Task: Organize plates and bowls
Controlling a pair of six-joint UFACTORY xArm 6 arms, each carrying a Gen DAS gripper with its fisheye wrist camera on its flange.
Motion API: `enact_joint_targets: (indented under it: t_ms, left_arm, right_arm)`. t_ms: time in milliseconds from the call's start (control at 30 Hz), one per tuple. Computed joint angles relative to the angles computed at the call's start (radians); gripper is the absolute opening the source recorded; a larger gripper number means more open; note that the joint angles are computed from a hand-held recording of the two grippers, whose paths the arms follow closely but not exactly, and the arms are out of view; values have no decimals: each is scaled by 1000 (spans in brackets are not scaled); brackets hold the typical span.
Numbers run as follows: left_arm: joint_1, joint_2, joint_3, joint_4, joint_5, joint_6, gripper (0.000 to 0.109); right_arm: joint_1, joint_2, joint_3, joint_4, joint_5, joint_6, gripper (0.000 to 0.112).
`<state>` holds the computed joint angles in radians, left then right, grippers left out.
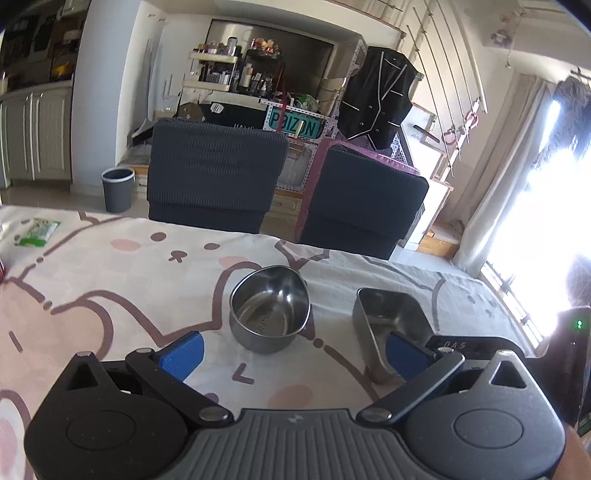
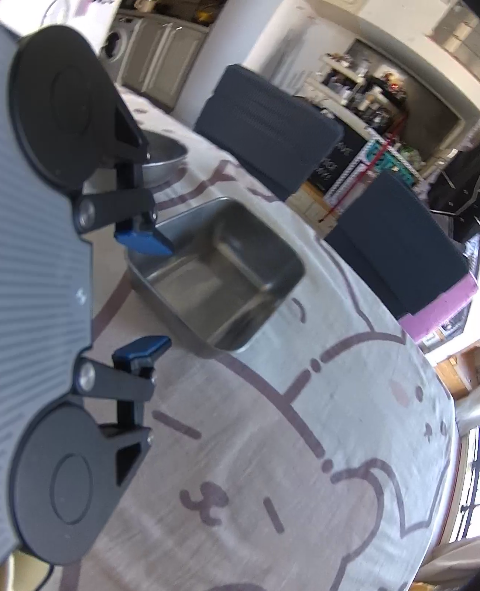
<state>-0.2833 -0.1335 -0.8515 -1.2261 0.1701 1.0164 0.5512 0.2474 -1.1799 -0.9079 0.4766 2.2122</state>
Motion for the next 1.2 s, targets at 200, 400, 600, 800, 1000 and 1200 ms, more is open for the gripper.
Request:
enact_joint_targets:
  t_ms: [200, 400, 600, 800, 1000, 1200]
  left_arm:
    - [-7, 5, 5, 20, -21, -5, 103]
    - [-21, 13, 8, 52, -51, -41, 103]
    - [-22, 11, 6, 26, -36, -25, 103]
    - [12, 17, 1, 142, 35, -196, 101]
    - [57, 45, -26, 167, 124, -291, 79]
    - [72, 82, -37, 331, 145, -401, 61]
  right_arm:
    - [-10, -17, 36, 33, -58, -41, 46]
    - [-6, -62, 75, 128, -42, -217, 24]
    - [-11, -110, 126, 142, -20, -289, 12]
    - [-17, -132, 153, 158, -60, -435, 3]
    - [-22, -125, 141, 242, -86, -647, 3]
    - [-16, -126, 160, 433, -146, -977, 3]
